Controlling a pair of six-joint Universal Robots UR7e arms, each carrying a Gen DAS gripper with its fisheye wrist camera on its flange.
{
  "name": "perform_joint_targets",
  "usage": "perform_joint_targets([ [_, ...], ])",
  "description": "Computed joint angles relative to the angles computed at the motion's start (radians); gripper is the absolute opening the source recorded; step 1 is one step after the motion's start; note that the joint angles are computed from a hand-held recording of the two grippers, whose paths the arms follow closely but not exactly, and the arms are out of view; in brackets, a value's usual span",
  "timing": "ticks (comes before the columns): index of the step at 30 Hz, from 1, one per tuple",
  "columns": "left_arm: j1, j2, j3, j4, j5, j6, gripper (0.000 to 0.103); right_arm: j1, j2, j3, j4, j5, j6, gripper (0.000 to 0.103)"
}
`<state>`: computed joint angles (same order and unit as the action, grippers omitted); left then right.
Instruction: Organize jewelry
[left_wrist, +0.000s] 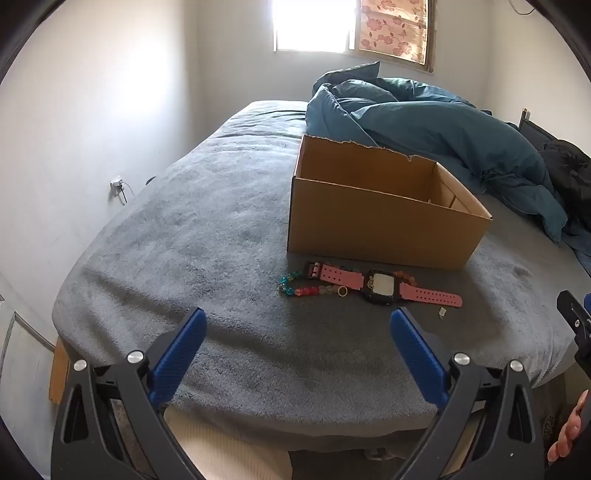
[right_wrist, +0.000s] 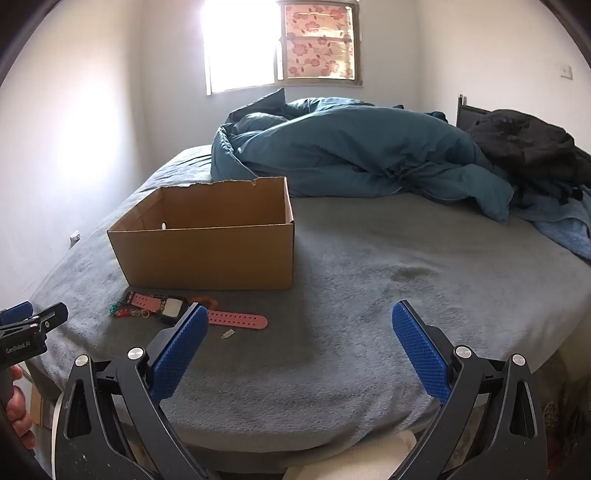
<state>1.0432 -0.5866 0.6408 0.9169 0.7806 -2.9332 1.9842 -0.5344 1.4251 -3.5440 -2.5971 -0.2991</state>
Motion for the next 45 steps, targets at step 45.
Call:
perform_joint_targets([
  [45,0.001,-0.006,0.004,-0.004,0.003,-0.007,0.097,0.002,0.001,-0.002,0.019,0.005,0.016,0.096],
])
